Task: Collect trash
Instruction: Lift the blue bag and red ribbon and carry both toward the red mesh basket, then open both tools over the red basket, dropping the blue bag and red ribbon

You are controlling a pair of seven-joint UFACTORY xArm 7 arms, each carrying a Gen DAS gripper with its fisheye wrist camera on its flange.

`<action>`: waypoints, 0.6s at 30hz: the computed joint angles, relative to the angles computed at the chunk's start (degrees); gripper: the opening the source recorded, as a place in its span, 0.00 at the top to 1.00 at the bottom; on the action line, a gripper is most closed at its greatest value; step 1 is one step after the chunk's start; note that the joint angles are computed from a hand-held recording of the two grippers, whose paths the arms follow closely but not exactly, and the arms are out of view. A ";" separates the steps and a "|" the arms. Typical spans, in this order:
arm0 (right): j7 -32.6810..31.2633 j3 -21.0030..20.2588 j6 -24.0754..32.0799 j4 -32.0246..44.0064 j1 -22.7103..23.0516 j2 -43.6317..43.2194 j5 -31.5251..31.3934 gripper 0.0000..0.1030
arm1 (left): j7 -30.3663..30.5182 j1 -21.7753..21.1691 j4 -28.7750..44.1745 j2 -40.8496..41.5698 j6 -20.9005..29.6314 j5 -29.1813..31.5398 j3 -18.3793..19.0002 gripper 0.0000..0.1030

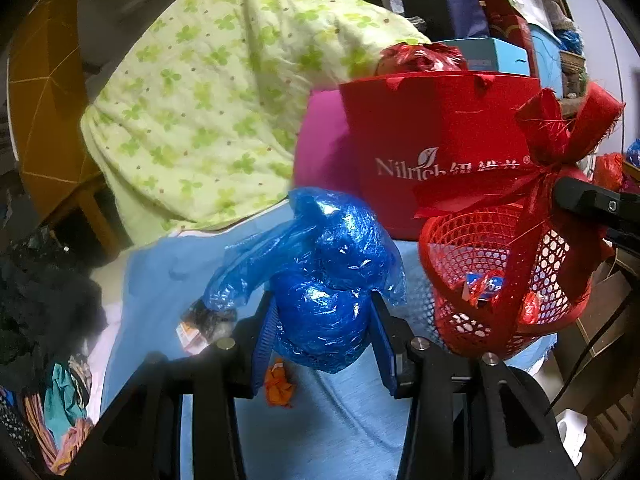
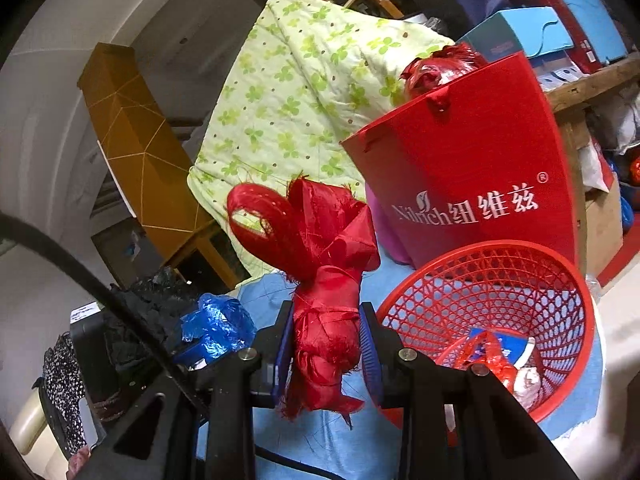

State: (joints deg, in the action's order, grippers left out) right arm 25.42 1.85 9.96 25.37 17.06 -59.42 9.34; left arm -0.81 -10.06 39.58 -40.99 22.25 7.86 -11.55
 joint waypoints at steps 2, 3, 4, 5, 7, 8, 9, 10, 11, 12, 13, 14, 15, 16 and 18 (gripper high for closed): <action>0.14 -0.11 0.38 -0.35 -0.35 -0.87 0.01 0.68 | -0.10 -0.39 0.34 0.20 0.09 -0.02 -0.45 0.55; 0.22 -0.16 0.44 -0.52 -0.60 -1.21 0.00 0.68 | -0.13 -0.57 0.52 0.34 0.09 0.06 -0.75 0.55; 0.23 -0.29 0.49 -0.67 -0.77 -1.48 -0.02 0.68 | -0.10 -0.71 0.67 0.49 0.04 0.19 -0.97 0.55; 0.18 -0.52 0.59 -0.92 -0.84 -1.89 -0.01 0.68 | -0.13 -0.83 0.81 0.63 0.00 0.29 -1.17 0.55; 0.26 -0.67 0.66 -1.09 -1.15 -2.28 0.05 0.68 | -0.07 -1.30 1.21 0.99 0.03 0.31 -1.36 0.55; 0.39 -0.54 0.81 -1.24 -1.57 -2.65 -0.01 0.67 | -0.04 -1.61 1.52 1.26 0.07 0.26 -1.47 0.55; 0.40 -0.56 0.87 -1.13 -1.85 -2.62 -0.09 0.67 | 0.03 -1.99 1.88 1.59 0.03 0.17 -1.54 0.55; 0.47 -0.58 1.08 -1.31 -2.38 -3.05 -0.19 0.67 | 0.28 -2.52 2.17 1.95 -0.06 -0.05 -1.35 0.55; 0.53 -0.62 1.26 -1.46 -2.78 -3.44 -0.26 0.67 | 0.56 -3.19 2.48 2.32 -0.09 -0.44 -1.05 0.55; 0.64 -0.62 1.48 -1.66 -3.47 -3.89 -0.38 0.67 | 1.17 -4.45 2.98 2.91 -0.07 -1.28 -0.38 0.55; 0.75 -0.61 1.78 -1.84 -4.18 -4.35 -0.53 0.67 | 1.83 -5.31 3.08 3.10 -0.09 -1.90 0.28 0.55; 0.81 -0.64 1.93 -2.00 -4.70 -4.68 -0.64 0.67 | 2.48 -6.38 3.63 3.70 0.02 -2.71 0.78 0.55; 1.04 -0.61 2.36 -2.30 -5.78 -5.34 -0.82 0.67 | 3.07 -7.27 4.19 4.32 0.11 -3.46 1.13 0.55; 1.24 -0.53 2.67 -2.50 -6.62 -5.76 -0.99 0.66 | 3.40 -7.78 4.48 4.74 0.10 -4.02 1.24 0.55; 1.69 -0.37 3.88 -2.93 -8.87 -6.70 -1.52 0.66 | 5.38 -10.70 5.75 6.34 0.38 -6.50 2.68 0.55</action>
